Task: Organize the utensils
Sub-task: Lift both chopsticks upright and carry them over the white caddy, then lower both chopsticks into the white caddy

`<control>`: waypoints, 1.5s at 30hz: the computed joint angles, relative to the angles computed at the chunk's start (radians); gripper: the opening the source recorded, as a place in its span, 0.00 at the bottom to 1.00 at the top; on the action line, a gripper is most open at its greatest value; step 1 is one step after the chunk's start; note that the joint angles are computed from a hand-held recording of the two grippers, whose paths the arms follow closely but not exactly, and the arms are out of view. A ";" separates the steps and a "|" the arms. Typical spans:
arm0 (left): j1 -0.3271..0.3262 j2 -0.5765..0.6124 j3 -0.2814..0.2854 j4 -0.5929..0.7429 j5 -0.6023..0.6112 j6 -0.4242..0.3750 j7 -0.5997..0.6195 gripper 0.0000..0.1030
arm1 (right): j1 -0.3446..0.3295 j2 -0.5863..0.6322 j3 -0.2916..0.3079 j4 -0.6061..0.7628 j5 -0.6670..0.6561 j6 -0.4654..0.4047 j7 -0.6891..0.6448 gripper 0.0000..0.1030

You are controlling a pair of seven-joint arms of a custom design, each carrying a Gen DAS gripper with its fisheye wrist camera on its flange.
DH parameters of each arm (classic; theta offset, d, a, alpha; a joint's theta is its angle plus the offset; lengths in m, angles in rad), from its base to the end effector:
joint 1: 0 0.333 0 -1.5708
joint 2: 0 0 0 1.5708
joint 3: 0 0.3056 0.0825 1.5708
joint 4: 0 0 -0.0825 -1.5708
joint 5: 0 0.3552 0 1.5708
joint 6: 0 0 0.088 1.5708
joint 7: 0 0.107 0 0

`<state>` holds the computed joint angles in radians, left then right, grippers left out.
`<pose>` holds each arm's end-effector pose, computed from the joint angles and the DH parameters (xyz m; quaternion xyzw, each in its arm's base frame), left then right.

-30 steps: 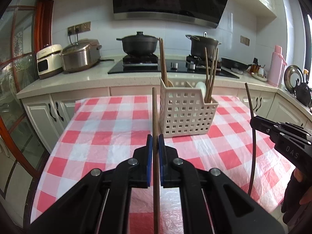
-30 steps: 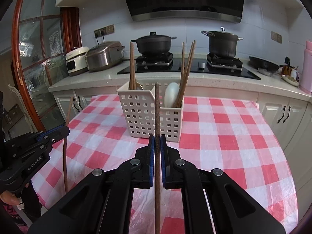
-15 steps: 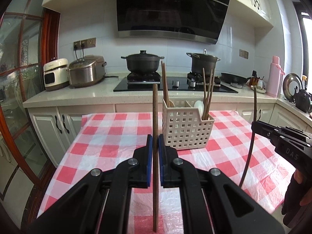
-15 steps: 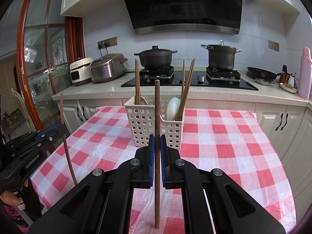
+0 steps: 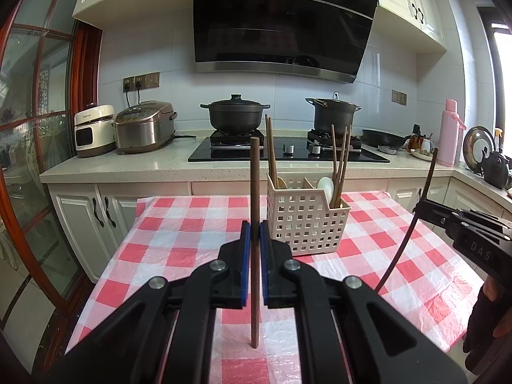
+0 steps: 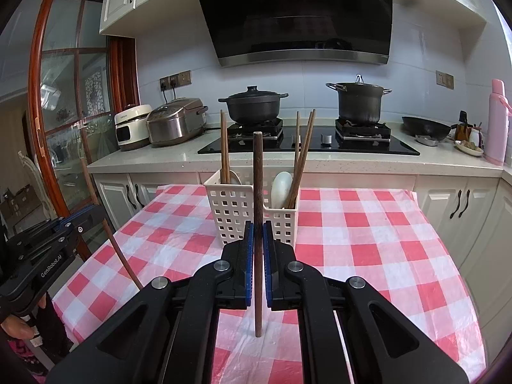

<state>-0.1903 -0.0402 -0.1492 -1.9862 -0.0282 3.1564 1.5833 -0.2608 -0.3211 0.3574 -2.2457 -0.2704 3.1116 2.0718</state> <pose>0.5303 -0.1864 0.6326 -0.4790 0.6686 -0.4654 0.3270 0.4746 0.0937 0.6286 -0.5641 0.6129 -0.3647 0.4161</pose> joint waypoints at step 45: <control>0.081 0.208 -0.134 0.427 -0.269 -0.195 0.303 0.06 | 0.036 0.171 -0.087 0.289 -0.113 -0.030 0.007 0.06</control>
